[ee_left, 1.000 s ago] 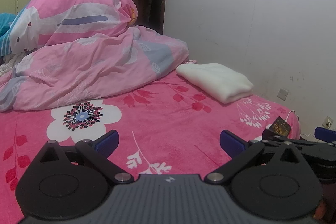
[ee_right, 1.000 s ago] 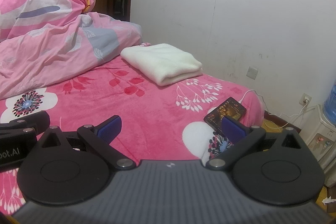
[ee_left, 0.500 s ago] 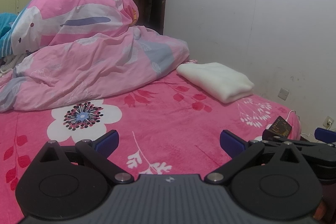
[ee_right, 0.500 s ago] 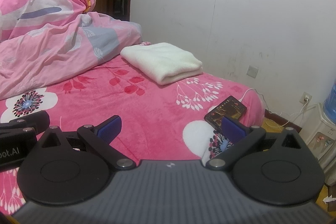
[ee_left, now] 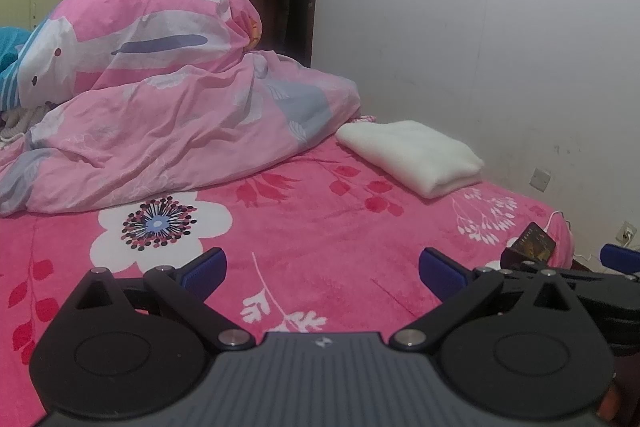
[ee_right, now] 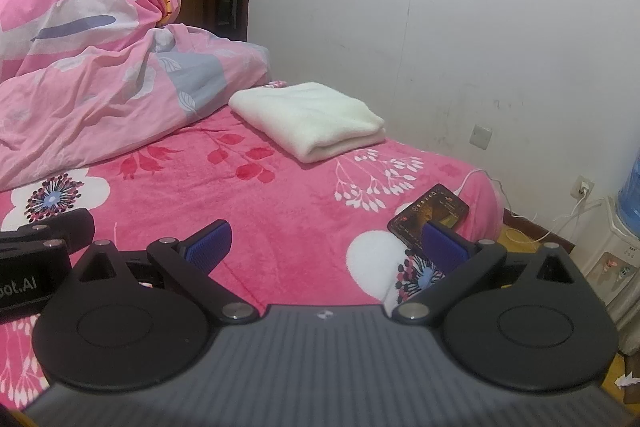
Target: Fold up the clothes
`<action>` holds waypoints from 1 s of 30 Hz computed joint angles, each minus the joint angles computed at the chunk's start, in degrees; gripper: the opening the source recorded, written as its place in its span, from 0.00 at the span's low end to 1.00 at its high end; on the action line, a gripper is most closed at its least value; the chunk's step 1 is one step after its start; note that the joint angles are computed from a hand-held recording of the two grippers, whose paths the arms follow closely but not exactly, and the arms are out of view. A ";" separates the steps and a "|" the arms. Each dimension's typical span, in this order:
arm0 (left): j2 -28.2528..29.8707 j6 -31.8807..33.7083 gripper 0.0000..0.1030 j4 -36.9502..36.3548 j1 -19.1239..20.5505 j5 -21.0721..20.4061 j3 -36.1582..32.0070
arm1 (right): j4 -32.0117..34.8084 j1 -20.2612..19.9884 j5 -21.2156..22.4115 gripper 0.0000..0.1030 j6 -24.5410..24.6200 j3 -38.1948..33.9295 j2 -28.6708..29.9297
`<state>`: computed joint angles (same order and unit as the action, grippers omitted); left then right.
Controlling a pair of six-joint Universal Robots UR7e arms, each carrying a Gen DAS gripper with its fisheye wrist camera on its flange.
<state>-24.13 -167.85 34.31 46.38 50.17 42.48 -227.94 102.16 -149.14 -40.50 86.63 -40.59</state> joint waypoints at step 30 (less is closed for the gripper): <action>0.31 0.26 1.00 0.13 0.14 -0.56 -0.93 | 0.51 0.24 -0.08 0.99 0.22 0.04 0.16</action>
